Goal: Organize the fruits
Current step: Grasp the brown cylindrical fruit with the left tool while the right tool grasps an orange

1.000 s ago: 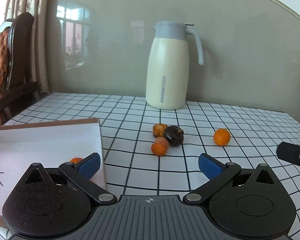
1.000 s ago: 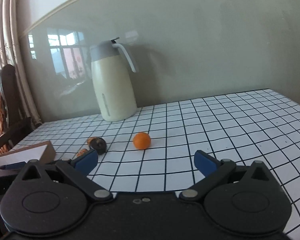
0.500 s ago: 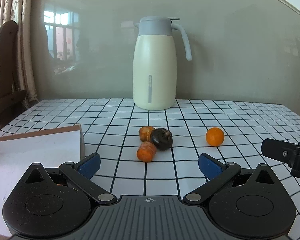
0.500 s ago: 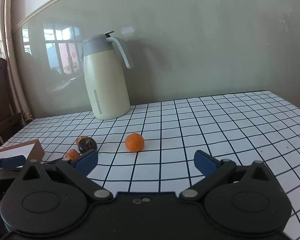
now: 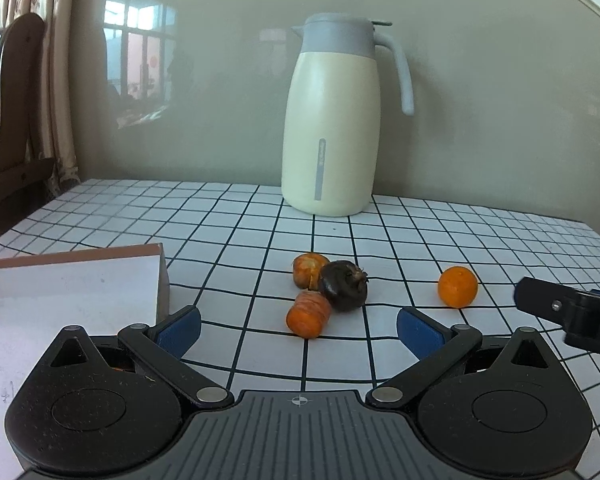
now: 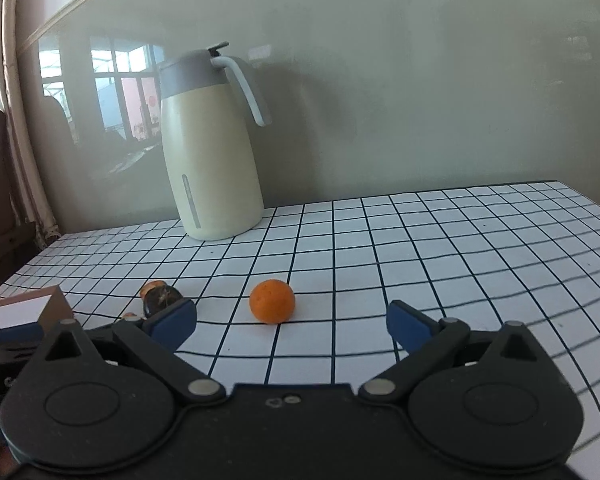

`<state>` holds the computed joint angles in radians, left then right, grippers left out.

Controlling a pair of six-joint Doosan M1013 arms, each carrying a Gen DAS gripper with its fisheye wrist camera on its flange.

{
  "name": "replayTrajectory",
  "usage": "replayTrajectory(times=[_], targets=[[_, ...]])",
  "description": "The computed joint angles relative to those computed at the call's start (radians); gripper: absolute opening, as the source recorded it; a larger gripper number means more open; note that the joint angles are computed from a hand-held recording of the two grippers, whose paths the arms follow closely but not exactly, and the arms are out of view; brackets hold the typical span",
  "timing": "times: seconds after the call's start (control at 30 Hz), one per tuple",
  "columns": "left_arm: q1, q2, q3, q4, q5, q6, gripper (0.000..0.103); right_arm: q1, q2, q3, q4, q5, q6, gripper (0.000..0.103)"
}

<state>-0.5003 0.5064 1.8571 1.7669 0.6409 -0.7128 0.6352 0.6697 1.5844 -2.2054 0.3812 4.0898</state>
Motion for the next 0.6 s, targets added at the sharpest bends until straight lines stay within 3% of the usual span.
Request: replayTrajectory(times=[0.33,0.53,0.6], targets=[[0.015,0.022,-0.031,-0.034,-0.025,0.056,0.103,-0.015,0.033,-0.062,0.022,-0.085,-0.045,0.080],[0.024,0.034,-0.047,-0.041,-0.031,0.086,0.103,-0.021,0.057,-0.109,0.138,-0.125,-0.167,0.074],[0.030,0.039,-0.056,-0.056,-0.046,0.107,0.087,-0.023,0.066,-0.127,0.198,-0.135,-0.230,0.071]])
